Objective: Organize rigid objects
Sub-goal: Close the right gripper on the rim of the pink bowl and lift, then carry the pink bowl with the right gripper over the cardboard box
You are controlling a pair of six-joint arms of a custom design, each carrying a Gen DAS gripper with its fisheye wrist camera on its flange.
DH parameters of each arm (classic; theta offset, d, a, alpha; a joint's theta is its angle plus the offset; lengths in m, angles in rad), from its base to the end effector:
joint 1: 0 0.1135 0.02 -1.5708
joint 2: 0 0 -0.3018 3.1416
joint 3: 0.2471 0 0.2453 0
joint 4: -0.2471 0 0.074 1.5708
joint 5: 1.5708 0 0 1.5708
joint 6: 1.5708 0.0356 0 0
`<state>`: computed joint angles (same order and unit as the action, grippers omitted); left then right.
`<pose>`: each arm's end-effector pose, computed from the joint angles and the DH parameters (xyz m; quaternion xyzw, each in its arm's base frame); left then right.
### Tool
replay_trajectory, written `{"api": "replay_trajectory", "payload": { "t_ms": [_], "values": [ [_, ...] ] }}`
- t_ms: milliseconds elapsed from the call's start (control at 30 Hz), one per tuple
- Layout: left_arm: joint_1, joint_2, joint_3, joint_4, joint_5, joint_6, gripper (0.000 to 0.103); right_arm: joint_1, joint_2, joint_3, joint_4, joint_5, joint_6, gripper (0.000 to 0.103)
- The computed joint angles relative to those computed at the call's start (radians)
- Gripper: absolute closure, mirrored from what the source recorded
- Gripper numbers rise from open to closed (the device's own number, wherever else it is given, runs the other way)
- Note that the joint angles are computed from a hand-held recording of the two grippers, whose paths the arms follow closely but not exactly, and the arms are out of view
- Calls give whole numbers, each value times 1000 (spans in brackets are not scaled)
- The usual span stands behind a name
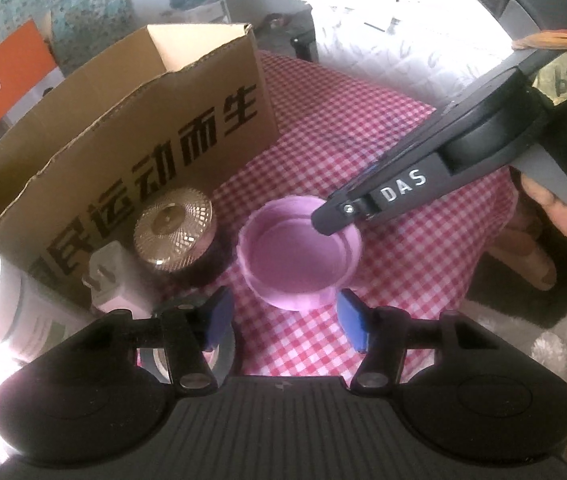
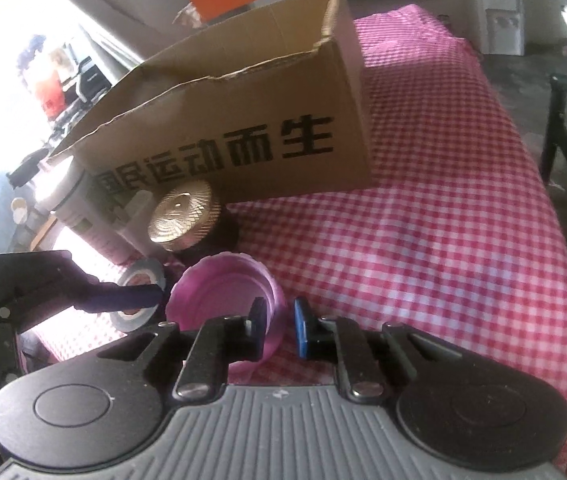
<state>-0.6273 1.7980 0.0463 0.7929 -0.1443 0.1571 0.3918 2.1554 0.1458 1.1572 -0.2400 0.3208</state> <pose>0.1382 -0.0939 0.0734 0.3435 0.8871 -0.0031 0.3082 0.1920 0.0885 0.0426 -0.0750 0.9274 0.2268 0.2880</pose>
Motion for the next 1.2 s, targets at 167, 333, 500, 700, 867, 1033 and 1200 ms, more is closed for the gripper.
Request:
{"api": "replay_trajectory", "payload": {
  "t_ms": [167,333,500,700,867,1033,1200],
  "values": [
    [8,30,24,3,25,34,36,-31,-10,-37,19,11,11,87],
    [35,59,52,-1,80,61,31,-39,-6,-46,26,-2,18,87],
    [62,89,87,-15,126,90,27,-65,-30,-18,-33,-32,26,86],
    [81,116,127,-32,166,93,25,-136,2,17,-40,-139,61,86],
    [75,122,133,-27,169,88,30,-122,-1,13,-34,-121,63,86],
    [57,123,113,11,143,84,31,-95,-25,10,-45,-87,80,86],
    [65,52,64,38,146,79,31,-92,-126,-5,-91,-75,78,87]
  ]
}}
